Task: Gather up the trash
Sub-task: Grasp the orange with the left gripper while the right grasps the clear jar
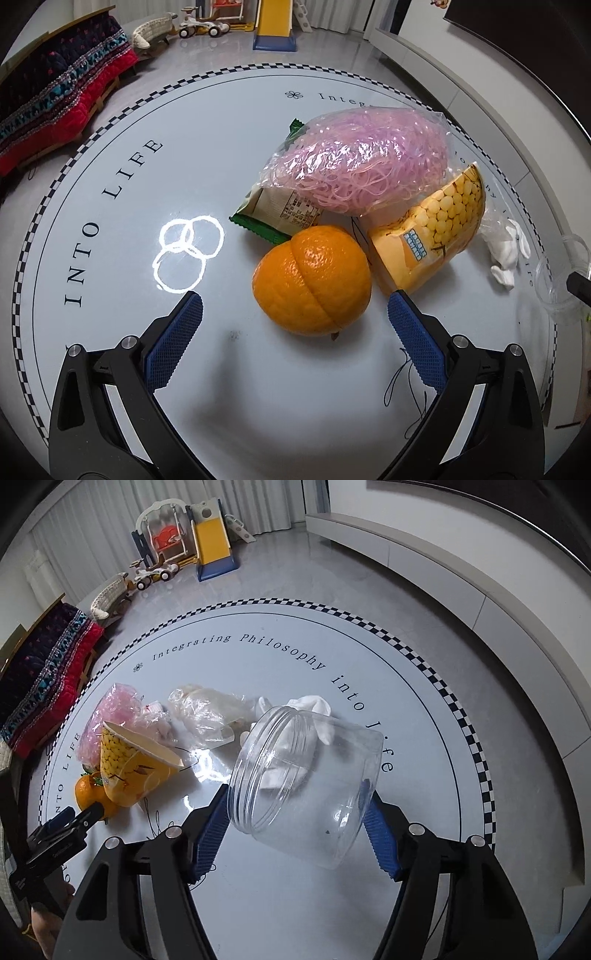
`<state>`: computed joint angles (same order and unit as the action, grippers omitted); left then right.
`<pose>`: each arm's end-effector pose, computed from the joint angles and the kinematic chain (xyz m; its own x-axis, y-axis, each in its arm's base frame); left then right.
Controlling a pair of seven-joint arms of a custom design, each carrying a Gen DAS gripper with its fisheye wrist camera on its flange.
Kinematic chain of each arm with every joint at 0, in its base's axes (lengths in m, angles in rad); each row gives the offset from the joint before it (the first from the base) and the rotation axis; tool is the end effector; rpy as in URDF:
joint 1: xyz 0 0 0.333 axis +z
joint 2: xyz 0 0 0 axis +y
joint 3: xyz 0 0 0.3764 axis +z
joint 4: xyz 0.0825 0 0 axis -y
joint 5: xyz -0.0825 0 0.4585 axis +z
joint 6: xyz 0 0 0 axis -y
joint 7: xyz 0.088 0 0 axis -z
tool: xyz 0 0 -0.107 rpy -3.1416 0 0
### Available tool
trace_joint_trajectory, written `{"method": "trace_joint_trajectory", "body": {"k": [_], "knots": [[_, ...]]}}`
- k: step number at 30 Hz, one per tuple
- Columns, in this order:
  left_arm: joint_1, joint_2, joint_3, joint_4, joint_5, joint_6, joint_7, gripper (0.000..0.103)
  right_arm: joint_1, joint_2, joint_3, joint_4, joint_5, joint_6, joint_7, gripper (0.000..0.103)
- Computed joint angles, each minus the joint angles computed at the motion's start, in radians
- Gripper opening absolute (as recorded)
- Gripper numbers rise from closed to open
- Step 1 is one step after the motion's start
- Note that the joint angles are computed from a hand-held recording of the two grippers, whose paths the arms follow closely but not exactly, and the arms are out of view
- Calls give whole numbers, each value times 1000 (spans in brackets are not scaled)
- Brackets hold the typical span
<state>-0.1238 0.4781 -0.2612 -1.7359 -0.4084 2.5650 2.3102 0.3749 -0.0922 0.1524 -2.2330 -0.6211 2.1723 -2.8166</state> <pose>0.7352 -0.2642 0.3590 -0.7139 -0.6858 0.1413 -0.6553 0.5833 -0.4800 0.5061 0.2701 0.4390 -0.8318 -0.5459 -0.1002 -0.4344 0.7527 -0.4948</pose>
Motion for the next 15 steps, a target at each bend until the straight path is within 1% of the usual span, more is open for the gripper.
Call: {"method": "trace_joint_trajectory", "body": {"k": [1, 2, 3, 5, 7, 8, 9, 11, 13, 15], "knots": [[-14, 7, 6, 6, 15, 12, -12, 94, 0, -2, 0, -1, 0, 3, 4, 69], [-25, 16, 13, 16, 31, 12, -23, 88, -1, -4, -1, -3, -3, 8, 5, 69], [-37, 27, 21, 30, 51, 5, -39, 81, -1, -8, 0, -7, -3, 11, 7, 69], [-50, 53, 30, 63, 79, -22, -70, 75, -3, -16, -1, -17, -4, 22, 8, 69], [-37, 76, 13, 94, 66, -67, -71, 70, -5, -25, 0, -28, -4, 35, 11, 69], [-32, 76, 5, 89, 56, -55, -63, 66, -6, -28, 1, -31, -3, 39, 14, 69], [-17, 78, -11, 94, 36, -72, -45, 58, -6, -32, 3, -36, -3, 43, 18, 69], [-16, 66, -8, 81, 27, -75, -53, 56, -6, -38, 6, -40, -2, 45, 21, 69], [2, 45, -18, 57, 4, -87, -26, 55, -4, -40, 12, -38, -4, 44, 24, 69], [18, 5, -22, 8, -19, -76, 7, 55, -1, -47, 16, -40, -8, 51, 32, 69]]}}
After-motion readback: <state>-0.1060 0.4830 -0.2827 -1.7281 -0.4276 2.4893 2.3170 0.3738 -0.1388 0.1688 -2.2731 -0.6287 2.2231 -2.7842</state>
